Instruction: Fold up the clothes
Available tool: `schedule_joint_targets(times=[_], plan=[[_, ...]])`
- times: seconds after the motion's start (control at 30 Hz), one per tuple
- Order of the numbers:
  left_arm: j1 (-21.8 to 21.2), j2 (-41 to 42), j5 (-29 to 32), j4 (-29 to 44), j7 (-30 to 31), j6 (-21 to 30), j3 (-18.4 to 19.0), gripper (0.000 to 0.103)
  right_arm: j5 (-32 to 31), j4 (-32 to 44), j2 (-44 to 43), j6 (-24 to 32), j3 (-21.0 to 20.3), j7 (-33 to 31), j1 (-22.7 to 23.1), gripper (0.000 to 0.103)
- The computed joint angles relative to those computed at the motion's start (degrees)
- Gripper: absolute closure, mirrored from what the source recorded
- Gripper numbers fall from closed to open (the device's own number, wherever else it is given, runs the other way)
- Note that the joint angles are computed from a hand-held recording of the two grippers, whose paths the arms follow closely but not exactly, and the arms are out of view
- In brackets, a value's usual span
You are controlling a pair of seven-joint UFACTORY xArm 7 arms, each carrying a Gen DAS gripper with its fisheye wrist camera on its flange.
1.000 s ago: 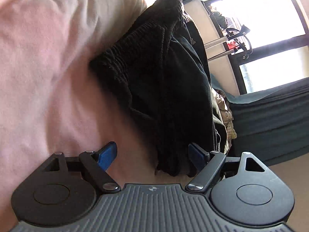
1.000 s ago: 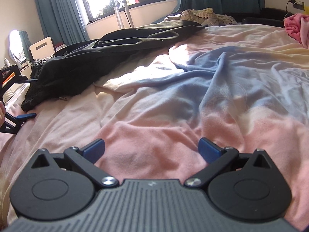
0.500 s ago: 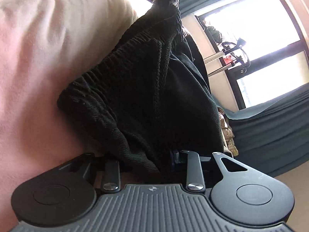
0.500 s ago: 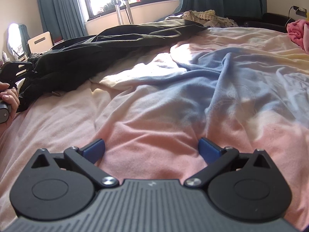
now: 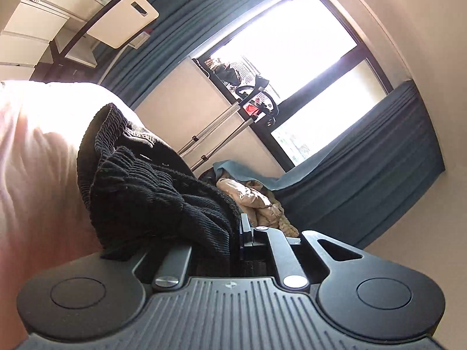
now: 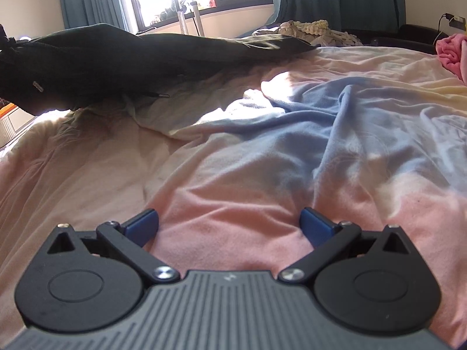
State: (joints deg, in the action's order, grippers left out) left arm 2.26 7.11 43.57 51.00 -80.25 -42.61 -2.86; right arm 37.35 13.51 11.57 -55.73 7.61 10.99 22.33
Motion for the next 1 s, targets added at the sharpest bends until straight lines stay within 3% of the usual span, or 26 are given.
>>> schedule_joint_targets(times=[0.1,0.23,0.33,0.43,0.57,0.7,0.77,0.87,0.93,1.0], plan=[[3.4,-2.5,7.1,2.9,-10.0,0.9,1.9,0.092,0.8,-0.1,-0.5,0.4,0.2,-0.6,0.3,0.000],[4.7,1.0,7.0,9.6,-12.8,7.0,2.9,0.092,1.8,-0.3,-1.0,0.6,0.5,-0.9,0.8,0.000],[5.0,5.2,4.4,11.8,-5.6,11.9,2.7,0.092,1.9,-0.1,-0.7,0.7,0.4,-1.3,0.8,0.000],[5.0,9.2,0.4,11.2,1.0,13.4,2.6,0.092,1.0,0.2,-0.1,0.4,0.1,-1.0,0.5,0.000],[4.1,10.5,-7.2,6.2,8.7,9.7,2.7,0.090,0.4,0.9,0.7,0.4,-0.2,-1.1,0.2,0.000],[8.1,9.3,-4.6,3.9,7.8,7.2,-0.7,0.087,-0.6,1.1,1.0,0.3,-0.5,-0.8,-0.2,0.000],[9.9,7.5,-1.3,2.8,4.5,7.8,-2.2,0.084,-0.8,1.0,1.0,0.2,-0.5,-0.6,-0.3,0.000],[10.6,3.7,3.5,0.0,-1.4,9.7,-3.0,0.068,-1.7,0.3,0.4,-0.2,-0.4,0.4,-0.6,0.000],[10.8,0.6,10.7,-0.7,-8.7,14.0,-3.4,0.037,-2.6,-0.5,-0.3,-0.6,-0.4,1.4,-1.0,0.000],[10.4,-2.3,17.0,-2.1,-15.9,15.7,-3.2,0.032,-3.7,-1.6,-1.5,-1.2,-0.3,3.1,-1.4,0.000]])
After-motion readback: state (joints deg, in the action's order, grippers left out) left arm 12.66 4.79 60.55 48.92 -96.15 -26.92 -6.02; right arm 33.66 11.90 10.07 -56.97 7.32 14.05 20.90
